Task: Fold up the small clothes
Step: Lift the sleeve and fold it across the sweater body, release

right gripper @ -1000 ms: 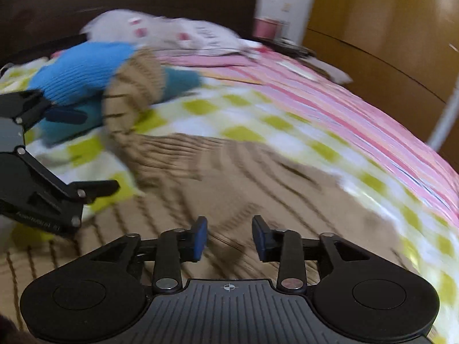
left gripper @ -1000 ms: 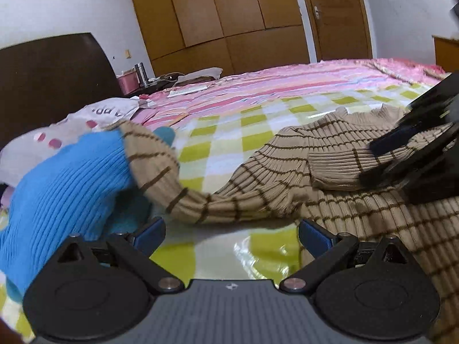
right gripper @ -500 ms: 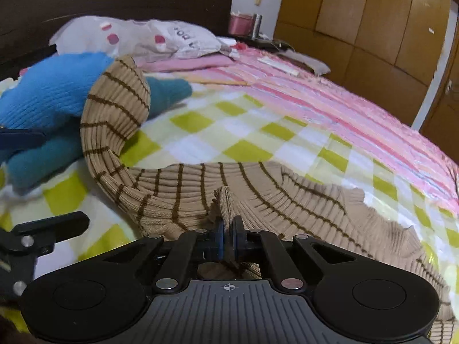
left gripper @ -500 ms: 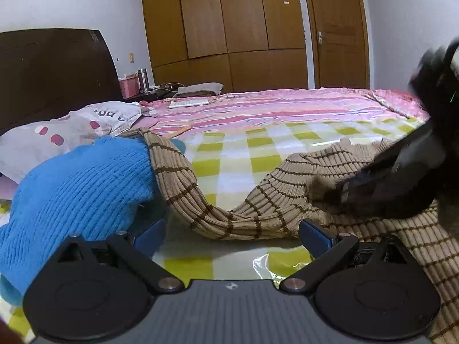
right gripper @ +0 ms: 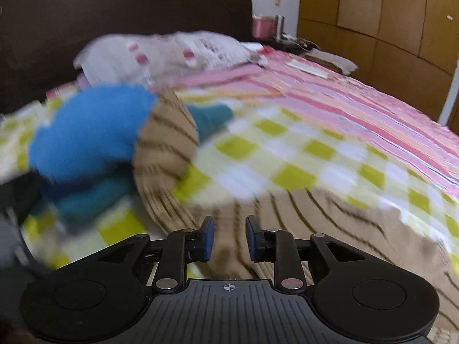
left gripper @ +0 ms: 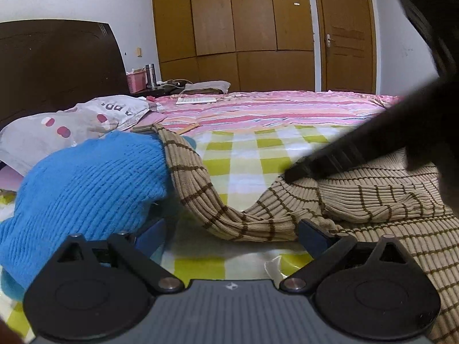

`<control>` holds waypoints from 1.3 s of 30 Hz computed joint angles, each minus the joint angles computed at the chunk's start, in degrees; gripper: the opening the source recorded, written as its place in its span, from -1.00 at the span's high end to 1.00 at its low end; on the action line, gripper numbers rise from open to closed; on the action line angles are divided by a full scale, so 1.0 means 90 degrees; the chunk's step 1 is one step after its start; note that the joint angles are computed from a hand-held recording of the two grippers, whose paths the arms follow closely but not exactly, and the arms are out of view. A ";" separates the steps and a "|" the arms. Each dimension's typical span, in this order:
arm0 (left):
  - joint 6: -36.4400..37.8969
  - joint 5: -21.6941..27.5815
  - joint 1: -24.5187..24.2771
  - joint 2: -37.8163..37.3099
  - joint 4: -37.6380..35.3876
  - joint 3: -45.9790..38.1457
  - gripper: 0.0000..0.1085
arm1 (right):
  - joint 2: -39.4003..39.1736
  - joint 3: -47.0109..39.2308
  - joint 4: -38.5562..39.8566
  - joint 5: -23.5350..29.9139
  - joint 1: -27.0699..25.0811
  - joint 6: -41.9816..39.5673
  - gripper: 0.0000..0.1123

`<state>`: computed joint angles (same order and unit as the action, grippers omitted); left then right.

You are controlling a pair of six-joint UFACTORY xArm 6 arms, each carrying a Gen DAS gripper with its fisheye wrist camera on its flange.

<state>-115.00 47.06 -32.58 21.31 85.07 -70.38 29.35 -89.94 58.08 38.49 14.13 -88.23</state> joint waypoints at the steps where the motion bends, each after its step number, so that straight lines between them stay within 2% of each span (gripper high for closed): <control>1: -0.0023 -0.0036 0.0028 -0.0020 0.0011 0.0031 -0.85 | 0.0085 -0.0227 -0.0072 0.0202 0.0048 0.0207 0.55; 5: -0.0219 -0.0259 0.0153 -0.0096 0.0088 0.0154 -0.76 | 0.0372 -0.0927 -0.0221 0.0722 0.0241 0.0703 0.41; 9: -0.0244 -0.0279 0.0195 -0.0101 0.0136 0.0199 -0.74 | 0.0727 -0.1591 -0.0444 0.0922 0.0514 0.1167 0.38; 14: -0.0261 -0.0293 0.0188 -0.0136 0.0252 0.0258 -0.74 | 0.1319 -0.2462 -0.0917 0.1070 0.0831 0.2003 0.33; 18: -0.0138 -0.0138 0.0116 -0.0112 0.0313 0.0247 -0.74 | 0.1646 -0.2793 -0.1403 0.0869 0.1055 0.2554 0.34; 19: -0.0106 -0.0098 0.0104 -0.0105 0.0319 0.0245 -0.74 | 0.1713 -0.2864 -0.1542 0.0864 0.1076 0.2755 0.40; 21: -0.0116 -0.0104 0.0114 -0.0116 0.0344 0.0264 -0.74 | 0.1692 -0.2839 -0.1476 0.0945 0.1038 0.2740 0.77; 23: -0.0195 -0.0164 0.0141 -0.0134 0.0383 0.0286 -0.74 | 0.1454 -0.2498 -0.1272 0.0715 0.1008 0.2419 0.80; 26: -0.0241 -0.0160 0.0132 -0.0138 0.0429 0.0304 -0.74 | 0.1237 -0.2337 -0.0911 0.0760 0.0805 0.2313 0.87; 33: -0.0157 -0.0202 0.0088 -0.0017 0.0419 0.0194 -0.74 | 0.0675 -0.1947 0.0200 0.0934 -0.0018 0.2179 0.87; 39: -0.0074 -0.0306 0.0029 0.0116 0.0378 0.0051 -0.74 | 0.0232 -0.1350 0.1568 0.1074 -0.1134 0.2113 0.87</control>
